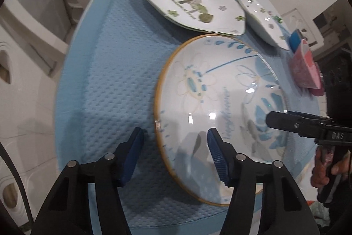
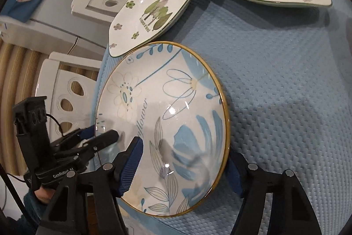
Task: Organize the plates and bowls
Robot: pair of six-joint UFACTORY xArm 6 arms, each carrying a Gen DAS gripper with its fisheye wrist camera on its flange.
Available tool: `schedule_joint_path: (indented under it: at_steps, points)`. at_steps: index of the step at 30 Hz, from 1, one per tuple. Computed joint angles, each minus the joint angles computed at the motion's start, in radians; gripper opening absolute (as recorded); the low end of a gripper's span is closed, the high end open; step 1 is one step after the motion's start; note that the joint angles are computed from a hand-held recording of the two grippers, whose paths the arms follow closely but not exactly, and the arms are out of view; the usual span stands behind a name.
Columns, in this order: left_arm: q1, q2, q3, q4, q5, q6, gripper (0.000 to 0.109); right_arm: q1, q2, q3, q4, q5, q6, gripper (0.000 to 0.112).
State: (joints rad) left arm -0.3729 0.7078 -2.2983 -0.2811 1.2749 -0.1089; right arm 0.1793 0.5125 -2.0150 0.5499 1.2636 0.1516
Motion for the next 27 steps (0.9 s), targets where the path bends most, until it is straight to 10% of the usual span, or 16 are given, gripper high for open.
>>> schedule_joint_path:
  at_steps: [7,12,27]
  points:
    - [0.015,0.062,-0.095,-0.048,0.043,-0.016,0.043,-0.035,-0.007,0.047,0.109,-0.021,-0.048,0.056]
    - [0.042,0.032,-0.039,-0.112,0.038,-0.029,0.016,-0.059,-0.046,0.123,0.12,-0.043,-0.027,0.014]
    - [0.056,-0.117,0.149,-0.08,-0.048,-0.002,0.014,-0.028,-0.123,0.173,0.119,-0.061,-0.057,0.013]
